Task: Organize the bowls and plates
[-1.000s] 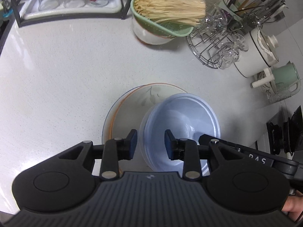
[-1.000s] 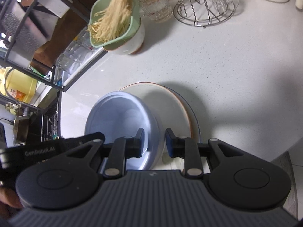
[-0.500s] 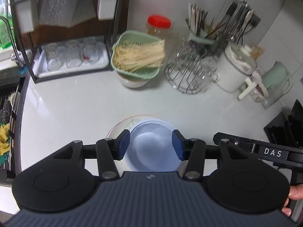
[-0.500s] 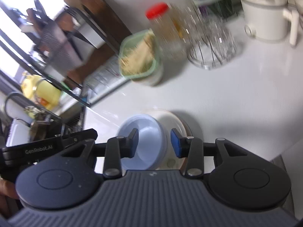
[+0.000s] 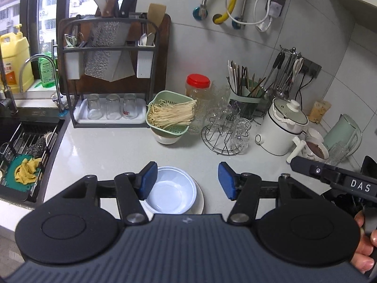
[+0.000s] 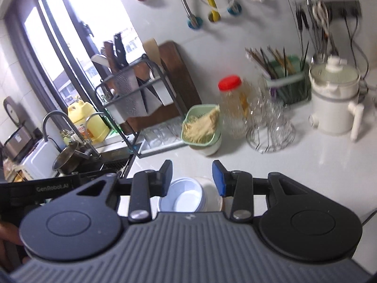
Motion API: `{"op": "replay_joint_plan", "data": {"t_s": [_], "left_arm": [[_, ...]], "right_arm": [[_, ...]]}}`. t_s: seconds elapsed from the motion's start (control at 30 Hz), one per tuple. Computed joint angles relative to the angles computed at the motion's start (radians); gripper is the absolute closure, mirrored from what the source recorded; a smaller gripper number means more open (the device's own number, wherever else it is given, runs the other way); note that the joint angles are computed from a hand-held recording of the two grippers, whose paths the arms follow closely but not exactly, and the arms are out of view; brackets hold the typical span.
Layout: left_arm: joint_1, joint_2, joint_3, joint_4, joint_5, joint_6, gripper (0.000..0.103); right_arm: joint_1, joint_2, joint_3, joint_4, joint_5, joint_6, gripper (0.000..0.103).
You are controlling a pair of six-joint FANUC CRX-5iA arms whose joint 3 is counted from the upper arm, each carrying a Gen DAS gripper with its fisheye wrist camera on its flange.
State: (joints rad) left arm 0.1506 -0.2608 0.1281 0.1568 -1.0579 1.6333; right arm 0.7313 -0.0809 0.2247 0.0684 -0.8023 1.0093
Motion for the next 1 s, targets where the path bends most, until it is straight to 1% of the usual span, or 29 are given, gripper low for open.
{"op": "replay_joint_plan", "data": {"t_s": [0.07,0.17,0.23,0.27,0.3,0.33,0.37,0.43,0.47,0.53,0.63,0.7,0.77,0.83,1.0], "left_arm": [[-0.016,-0.023,-0.006,-0.017,-0.006,0.015,0.033],[-0.031,-0.06,-0.015,-0.044,-0.01,0.014,0.03],[-0.05,-0.089,-0.017,-0.103,0.0,0.061,0.025],[-0.047,-0.106,-0.03,-0.097,0.006,0.054,0.024],[-0.036,-0.125,-0.054,-0.068,0.019,0.017,0.022],[-0.033,-0.14,-0.069,-0.065,0.027,0.005,0.02],[-0.038,-0.148,-0.071,-0.079,0.022,0.015,0.019],[-0.033,-0.159,-0.079,-0.073,-0.001,0.018,0.018],[-0.024,-0.167,-0.089,-0.06,-0.006,0.017,0.018],[-0.022,-0.18,-0.101,-0.068,-0.021,0.034,0.011],[-0.023,-0.193,-0.112,-0.088,-0.052,0.061,0.008],[-0.018,-0.204,-0.126,-0.087,-0.069,0.073,0.005],[-0.016,-0.211,-0.136,-0.092,-0.09,0.086,0.004],[-0.026,-0.213,-0.136,-0.11,-0.108,0.106,0.004],[-0.049,-0.215,-0.135,-0.136,-0.13,0.147,0.004]], "right_arm": [[0.017,-0.026,-0.032,0.051,0.015,-0.026,0.062],[0.038,-0.071,-0.08,0.092,0.039,-0.052,0.062],[0.066,-0.099,-0.124,0.157,0.055,-0.091,0.062],[0.081,-0.112,-0.144,0.19,0.057,-0.109,0.062],[0.091,-0.12,-0.151,0.198,0.049,-0.11,0.062],[0.098,-0.129,-0.158,0.199,0.045,-0.111,0.062],[0.108,-0.145,-0.178,0.212,0.05,-0.128,0.054],[0.131,-0.168,-0.215,0.263,0.044,-0.183,0.04],[0.141,-0.178,-0.226,0.276,0.032,-0.203,0.04],[0.149,-0.195,-0.239,0.264,0.014,-0.205,0.04],[0.17,-0.213,-0.272,0.309,-0.016,-0.247,0.04],[0.175,-0.22,-0.28,0.311,-0.034,-0.267,0.034],[0.189,-0.235,-0.312,0.356,-0.026,-0.302,0.014],[0.202,-0.24,-0.333,0.409,-0.029,-0.327,0.008],[0.21,-0.242,-0.338,0.415,-0.037,-0.317,0.008]]}}
